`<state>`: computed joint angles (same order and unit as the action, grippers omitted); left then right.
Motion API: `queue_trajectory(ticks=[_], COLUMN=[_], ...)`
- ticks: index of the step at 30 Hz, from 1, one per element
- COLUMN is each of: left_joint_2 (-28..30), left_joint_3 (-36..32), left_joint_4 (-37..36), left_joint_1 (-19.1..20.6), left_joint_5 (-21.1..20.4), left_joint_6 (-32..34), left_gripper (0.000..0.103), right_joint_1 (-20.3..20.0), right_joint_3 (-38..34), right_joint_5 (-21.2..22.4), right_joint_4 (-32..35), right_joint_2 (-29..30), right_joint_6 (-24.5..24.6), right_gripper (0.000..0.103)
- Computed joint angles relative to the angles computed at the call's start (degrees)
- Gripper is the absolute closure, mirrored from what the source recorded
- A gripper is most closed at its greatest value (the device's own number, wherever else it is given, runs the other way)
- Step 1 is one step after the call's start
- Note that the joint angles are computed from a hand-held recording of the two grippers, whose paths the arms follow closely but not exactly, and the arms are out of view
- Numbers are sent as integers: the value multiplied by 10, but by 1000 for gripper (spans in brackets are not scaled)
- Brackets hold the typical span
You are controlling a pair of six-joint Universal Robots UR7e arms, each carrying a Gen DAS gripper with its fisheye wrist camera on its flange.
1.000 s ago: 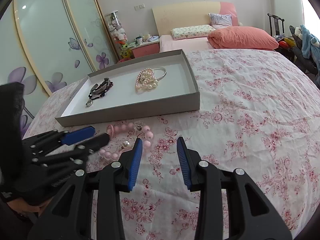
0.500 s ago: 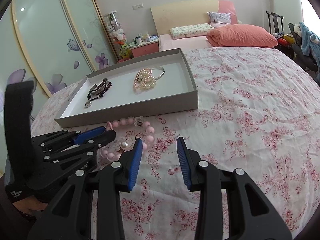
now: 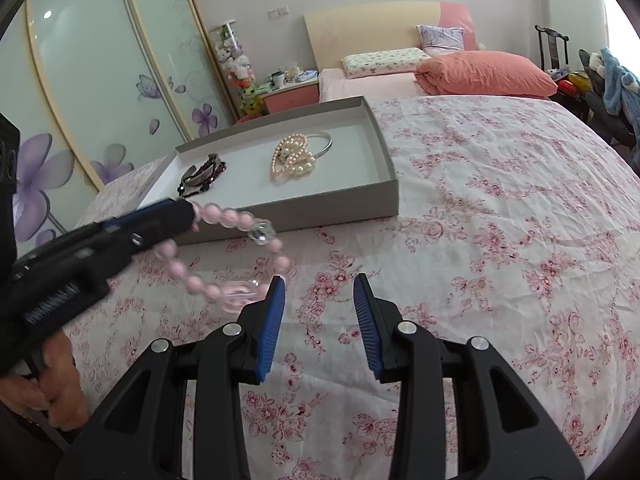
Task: Organize jewelry
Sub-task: 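Lift the pink bracelet with the left tool while the right tool grasps another pearl earring, then carry the pink bracelet and pearl earring into the tray and open both tools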
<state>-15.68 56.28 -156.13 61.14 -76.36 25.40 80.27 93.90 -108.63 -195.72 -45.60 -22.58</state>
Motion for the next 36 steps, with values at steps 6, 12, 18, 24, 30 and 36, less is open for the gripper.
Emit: queue_trajectory(ticks=[6,12,18,24,30,36], left_joint_2=[-27,-46,-64,-77,-85,-91], left_joint_3=[22,32,44,61,70,73], left_joint_4=[-16,-32,-52,-67,-74,-77], left_joint_1=[9,23,33,42,48,53], left_joint_5=[-29,-40,-30,-6,8,10], left_joint_6=[-24,-59,-76,-81,-84,-87], left_gripper=[84,84,84,84,84,84], right_joint_1=[7,17,30,40,52,58], right_joint_3=[-8,-18,-23,-38,-55,-64], right_joint_5=[-3,0,17,13,-13,-39], right_joint_4=[26,61,97,121,122,114], right_joint_2=[7,16,24,40,59,71], right_joint_6=[-15,-35,-62,-75,-88,-104], right_gripper=[66,66,67,73,75,81])
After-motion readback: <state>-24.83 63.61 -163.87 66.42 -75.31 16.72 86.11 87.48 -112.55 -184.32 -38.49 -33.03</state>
